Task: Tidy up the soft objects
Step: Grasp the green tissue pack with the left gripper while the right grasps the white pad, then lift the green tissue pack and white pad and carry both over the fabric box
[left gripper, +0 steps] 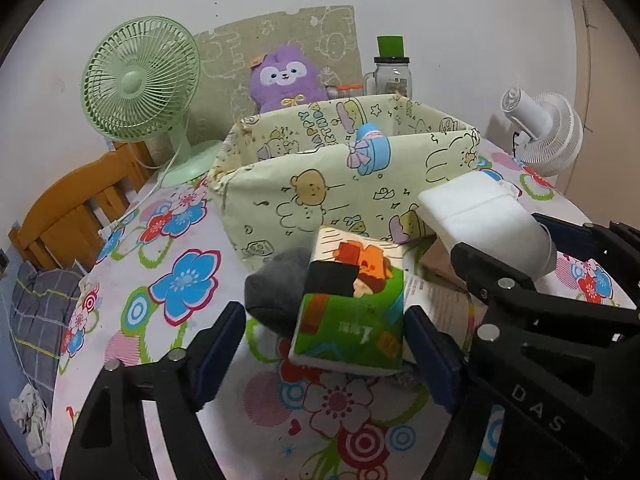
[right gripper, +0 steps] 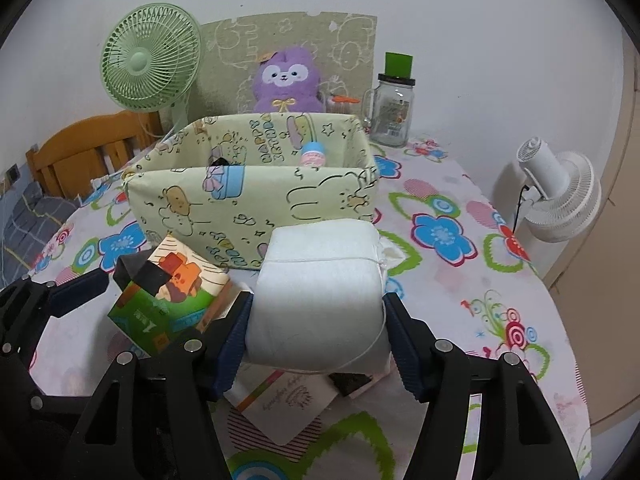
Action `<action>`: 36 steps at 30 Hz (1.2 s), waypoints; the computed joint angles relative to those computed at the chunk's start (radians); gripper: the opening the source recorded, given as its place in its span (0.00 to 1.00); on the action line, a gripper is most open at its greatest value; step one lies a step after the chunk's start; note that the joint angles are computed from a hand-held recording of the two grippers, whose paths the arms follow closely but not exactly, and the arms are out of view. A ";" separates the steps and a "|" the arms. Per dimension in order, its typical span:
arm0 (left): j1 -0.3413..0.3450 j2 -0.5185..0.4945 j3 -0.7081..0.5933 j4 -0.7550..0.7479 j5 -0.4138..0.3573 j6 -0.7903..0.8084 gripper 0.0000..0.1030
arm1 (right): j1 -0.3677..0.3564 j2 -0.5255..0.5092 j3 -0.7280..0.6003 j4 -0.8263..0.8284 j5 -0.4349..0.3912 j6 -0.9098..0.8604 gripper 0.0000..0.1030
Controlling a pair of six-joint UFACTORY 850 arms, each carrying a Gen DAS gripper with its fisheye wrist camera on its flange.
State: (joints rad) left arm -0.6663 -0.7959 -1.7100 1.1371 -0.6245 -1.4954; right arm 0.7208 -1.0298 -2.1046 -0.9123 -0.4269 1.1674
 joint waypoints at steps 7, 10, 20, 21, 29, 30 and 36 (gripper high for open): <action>0.011 -0.017 -0.016 -0.067 0.024 0.052 0.55 | 0.000 -0.013 -0.015 0.049 -0.014 -0.050 0.65; 0.009 -0.004 0.003 -0.053 0.039 0.031 0.53 | 0.002 -0.012 -0.014 0.048 -0.011 -0.047 0.65; -0.006 0.036 0.042 -0.010 0.032 -0.016 0.53 | 0.012 0.029 0.035 -0.027 0.001 0.028 0.65; -0.009 0.043 0.048 -0.001 0.032 -0.026 0.53 | 0.013 0.037 0.046 -0.043 0.003 0.044 0.65; -0.032 0.084 0.079 0.046 0.012 -0.072 0.53 | 0.025 0.111 0.137 -0.171 0.012 0.174 0.65; -0.034 0.088 0.082 0.052 0.009 -0.078 0.53 | 0.027 0.124 0.153 -0.195 0.011 0.197 0.65; -0.054 0.124 0.115 0.092 -0.010 -0.119 0.53 | 0.038 0.183 0.228 -0.298 0.008 0.305 0.65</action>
State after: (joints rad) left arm -0.7199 -0.6715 -1.5952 1.2293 -0.6344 -1.6144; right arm 0.7590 -0.8467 -1.8769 -1.2099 -0.4186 1.4721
